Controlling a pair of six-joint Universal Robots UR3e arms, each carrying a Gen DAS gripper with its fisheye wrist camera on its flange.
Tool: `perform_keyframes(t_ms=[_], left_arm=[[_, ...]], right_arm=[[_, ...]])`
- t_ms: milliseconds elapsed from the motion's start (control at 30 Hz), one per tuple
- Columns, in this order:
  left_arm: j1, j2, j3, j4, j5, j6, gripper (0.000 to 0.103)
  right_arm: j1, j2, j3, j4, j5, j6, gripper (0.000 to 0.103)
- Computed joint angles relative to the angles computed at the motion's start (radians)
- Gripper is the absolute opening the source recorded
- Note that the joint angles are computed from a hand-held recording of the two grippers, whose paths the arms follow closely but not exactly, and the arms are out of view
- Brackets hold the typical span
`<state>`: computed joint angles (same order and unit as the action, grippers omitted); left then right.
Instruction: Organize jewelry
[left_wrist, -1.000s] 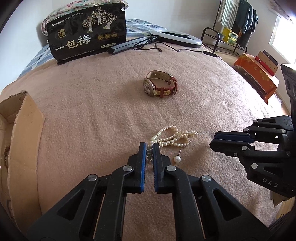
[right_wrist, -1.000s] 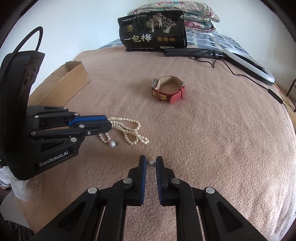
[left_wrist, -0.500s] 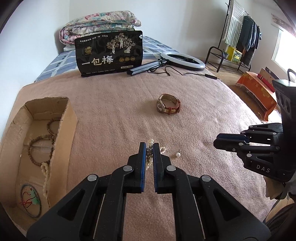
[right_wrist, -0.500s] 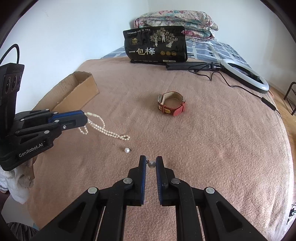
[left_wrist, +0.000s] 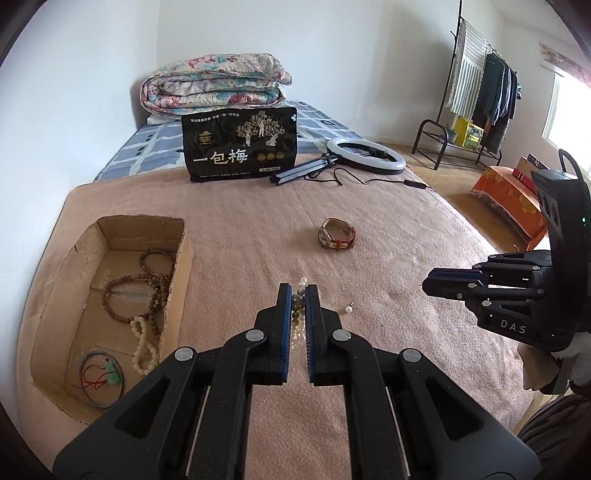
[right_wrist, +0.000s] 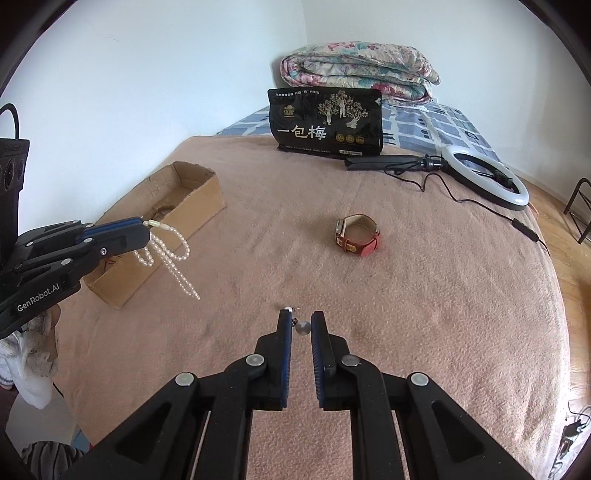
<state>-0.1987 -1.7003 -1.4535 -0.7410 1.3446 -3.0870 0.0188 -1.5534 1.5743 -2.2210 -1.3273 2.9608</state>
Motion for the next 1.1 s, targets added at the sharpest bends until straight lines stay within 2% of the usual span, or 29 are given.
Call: perform_keyframes(t_ms=[533, 1100], left_arm=[[0.198, 0.23, -0.118, -0.054, -0.076, 0.055, 0.004], [0.518, 0.365, -0.213, -0.118, -0.214, 0.154, 0.004]], right_arm=[[0.14, 0.095, -0.228, 0.053, -0.031, 0.054, 0.008], [0.31, 0.407, -0.65, 0.141, -0.051, 0.125, 0.008]])
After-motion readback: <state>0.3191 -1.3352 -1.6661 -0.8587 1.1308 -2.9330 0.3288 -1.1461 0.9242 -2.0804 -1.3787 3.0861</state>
